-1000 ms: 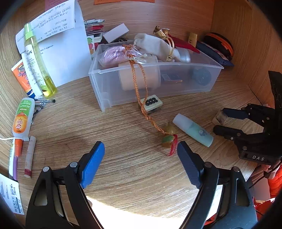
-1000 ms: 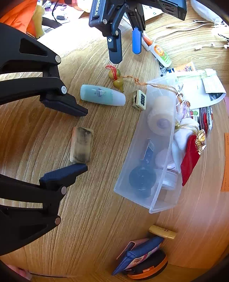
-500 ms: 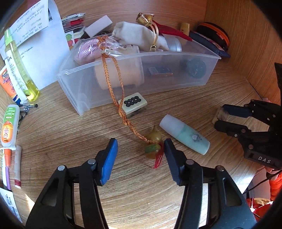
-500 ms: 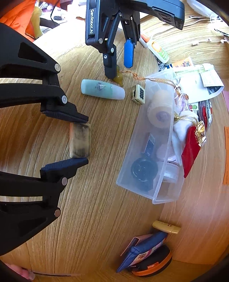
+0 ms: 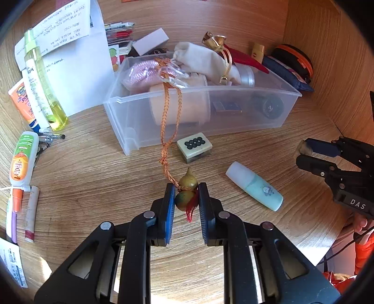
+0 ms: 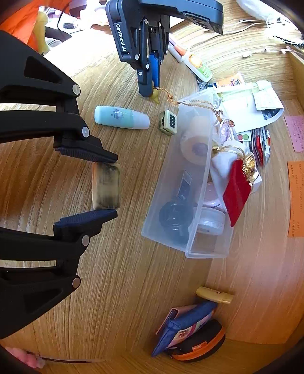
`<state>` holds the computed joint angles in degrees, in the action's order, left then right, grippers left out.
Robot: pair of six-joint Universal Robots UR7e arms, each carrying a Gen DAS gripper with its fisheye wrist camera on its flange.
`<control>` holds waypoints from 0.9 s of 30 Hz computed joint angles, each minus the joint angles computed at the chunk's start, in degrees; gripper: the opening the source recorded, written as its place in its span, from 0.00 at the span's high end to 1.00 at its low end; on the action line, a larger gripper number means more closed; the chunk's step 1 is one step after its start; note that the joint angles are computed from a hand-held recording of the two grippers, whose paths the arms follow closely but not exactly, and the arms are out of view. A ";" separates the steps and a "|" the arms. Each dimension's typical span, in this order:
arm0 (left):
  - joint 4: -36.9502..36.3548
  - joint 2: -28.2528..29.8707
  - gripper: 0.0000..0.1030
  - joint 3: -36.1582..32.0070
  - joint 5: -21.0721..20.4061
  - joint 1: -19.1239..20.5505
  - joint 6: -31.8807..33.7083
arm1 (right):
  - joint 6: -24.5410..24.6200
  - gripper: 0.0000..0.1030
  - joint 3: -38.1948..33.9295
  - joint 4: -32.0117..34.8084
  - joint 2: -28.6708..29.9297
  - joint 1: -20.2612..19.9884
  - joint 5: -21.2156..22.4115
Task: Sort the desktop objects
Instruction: 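Grasp the soap bar with right tool while left tool grasps the gourd charm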
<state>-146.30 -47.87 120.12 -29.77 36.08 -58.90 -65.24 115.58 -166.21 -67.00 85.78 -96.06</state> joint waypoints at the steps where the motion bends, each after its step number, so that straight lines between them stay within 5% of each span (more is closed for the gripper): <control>1: -0.03 -0.56 0.82 0.50 0.63 -0.28 -0.60 | 0.07 0.64 -0.21 -0.11 -0.05 0.10 0.27; 11: -1.96 -6.48 0.82 3.92 8.65 -2.39 -2.14 | 2.71 0.64 -2.97 -0.37 -0.08 1.16 3.75; 20: -21.35 -4.89 0.82 1.45 11.28 -0.67 15.78 | 4.71 0.64 -6.01 -0.43 1.90 2.68 4.09; 27: -33.32 -1.66 0.82 -2.57 8.37 2.29 29.05 | 4.94 0.64 -8.89 0.07 4.30 4.50 4.37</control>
<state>-179.62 -49.53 117.55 -21.39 38.38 -29.85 -60.30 106.69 -166.14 -62.70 90.28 -91.69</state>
